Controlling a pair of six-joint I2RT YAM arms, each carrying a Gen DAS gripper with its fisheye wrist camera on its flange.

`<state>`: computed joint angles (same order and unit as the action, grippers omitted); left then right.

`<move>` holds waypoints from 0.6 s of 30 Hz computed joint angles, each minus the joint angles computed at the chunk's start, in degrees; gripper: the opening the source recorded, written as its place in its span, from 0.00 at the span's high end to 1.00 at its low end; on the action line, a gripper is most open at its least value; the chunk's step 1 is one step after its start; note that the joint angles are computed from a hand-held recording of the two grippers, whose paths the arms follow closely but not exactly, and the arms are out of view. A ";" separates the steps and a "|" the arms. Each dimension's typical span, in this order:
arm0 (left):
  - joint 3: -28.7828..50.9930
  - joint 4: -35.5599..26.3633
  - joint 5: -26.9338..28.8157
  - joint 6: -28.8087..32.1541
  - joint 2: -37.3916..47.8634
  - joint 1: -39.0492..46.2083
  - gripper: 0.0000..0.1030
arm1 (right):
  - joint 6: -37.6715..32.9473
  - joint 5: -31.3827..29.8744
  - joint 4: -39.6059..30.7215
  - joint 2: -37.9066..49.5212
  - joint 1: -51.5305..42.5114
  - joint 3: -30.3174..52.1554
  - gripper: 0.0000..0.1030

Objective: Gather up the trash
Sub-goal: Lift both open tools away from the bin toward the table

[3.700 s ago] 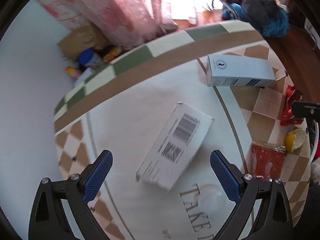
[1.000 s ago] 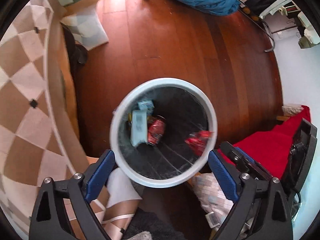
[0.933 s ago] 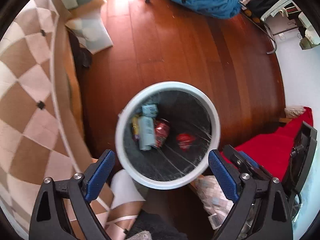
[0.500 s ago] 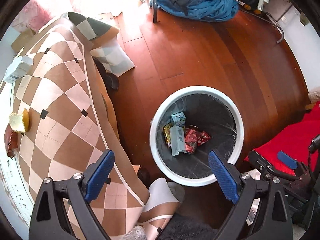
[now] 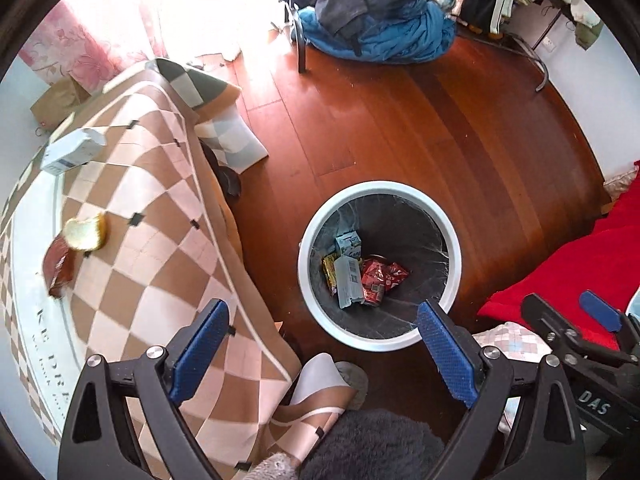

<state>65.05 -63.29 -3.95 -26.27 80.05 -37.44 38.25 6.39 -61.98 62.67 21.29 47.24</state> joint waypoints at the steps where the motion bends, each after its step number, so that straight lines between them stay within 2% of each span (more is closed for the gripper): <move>1: 0.06 -0.61 -0.28 -0.30 -0.98 -0.27 0.07 | 0.76 0.43 -1.36 -0.80 0.88 0.88 0.00; 7: 2.84 -6.87 -2.34 -1.99 -8.18 -2.56 0.07 | 7.59 3.93 -11.34 -5.04 8.68 8.90 0.00; 12: 8.79 -13.74 -4.25 -2.81 -13.12 -3.52 0.07 | 17.57 7.49 -19.01 -5.83 18.89 17.45 0.00; 16: 15.73 -19.28 -4.94 -0.44 -15.04 0.07 0.07 | 26.16 10.61 -23.23 -4.24 27.75 26.05 0.00; 18: 18.66 -21.50 -4.23 3.29 -16.19 5.40 0.07 | 29.55 12.62 -24.21 -1.48 32.21 31.75 0.00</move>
